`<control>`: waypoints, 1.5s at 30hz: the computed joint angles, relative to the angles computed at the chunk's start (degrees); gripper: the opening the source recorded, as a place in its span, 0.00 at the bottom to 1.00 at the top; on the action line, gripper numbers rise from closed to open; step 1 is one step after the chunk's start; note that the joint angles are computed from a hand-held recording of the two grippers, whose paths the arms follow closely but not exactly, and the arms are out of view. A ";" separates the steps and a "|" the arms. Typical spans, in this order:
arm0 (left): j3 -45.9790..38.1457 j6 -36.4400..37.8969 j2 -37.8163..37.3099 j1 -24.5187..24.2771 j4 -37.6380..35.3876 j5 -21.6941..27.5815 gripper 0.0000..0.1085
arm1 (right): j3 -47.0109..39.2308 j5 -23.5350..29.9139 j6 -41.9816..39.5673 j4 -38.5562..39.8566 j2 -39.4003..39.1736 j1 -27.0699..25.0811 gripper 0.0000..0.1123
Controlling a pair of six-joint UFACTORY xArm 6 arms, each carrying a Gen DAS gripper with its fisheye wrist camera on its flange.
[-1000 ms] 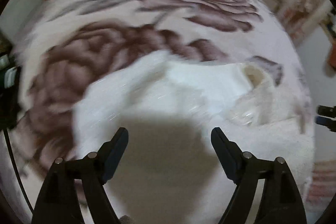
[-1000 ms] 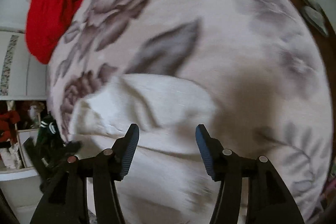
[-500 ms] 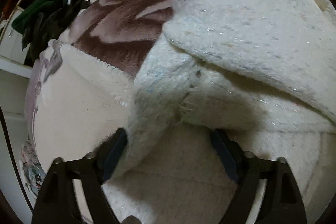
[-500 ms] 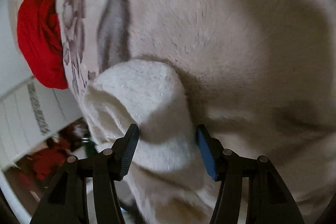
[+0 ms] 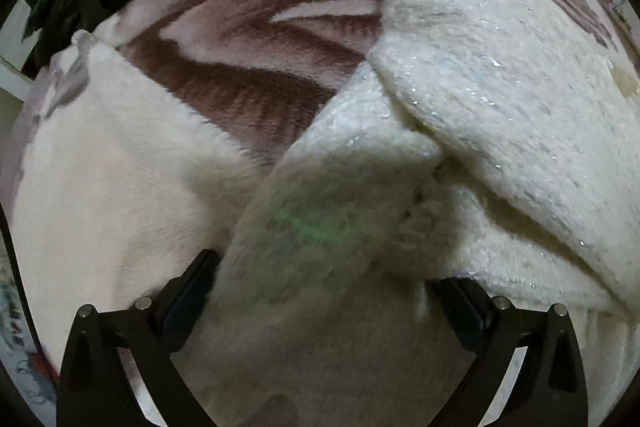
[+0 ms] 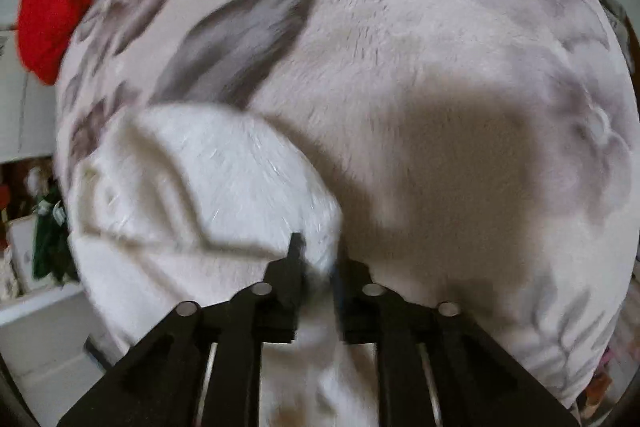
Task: Fold large clothes
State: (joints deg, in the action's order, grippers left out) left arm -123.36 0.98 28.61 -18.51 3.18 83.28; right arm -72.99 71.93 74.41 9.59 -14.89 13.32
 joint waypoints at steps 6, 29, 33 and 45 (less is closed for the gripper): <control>7.37 0.02 -8.45 -2.63 8.23 -3.90 0.95 | -4.97 11.42 10.08 0.03 -1.72 11.29 0.47; 35.00 -10.60 -33.50 -20.74 35.69 -4.56 0.95 | 1.35 14.37 3.91 -1.03 -5.76 14.40 0.45; 35.00 -13.25 -36.21 -32.62 38.97 5.81 0.95 | 2.03 21.83 7.02 -2.21 -14.81 18.53 0.52; 19.66 -24.24 -22.61 -60.23 33.89 26.78 0.95 | 14.66 35.40 20.76 -0.97 -38.28 19.70 0.62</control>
State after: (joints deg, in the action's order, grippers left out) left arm -103.70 -23.26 5.99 -78.74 37.07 110.06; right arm -58.32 107.33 95.18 8.62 -53.17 33.02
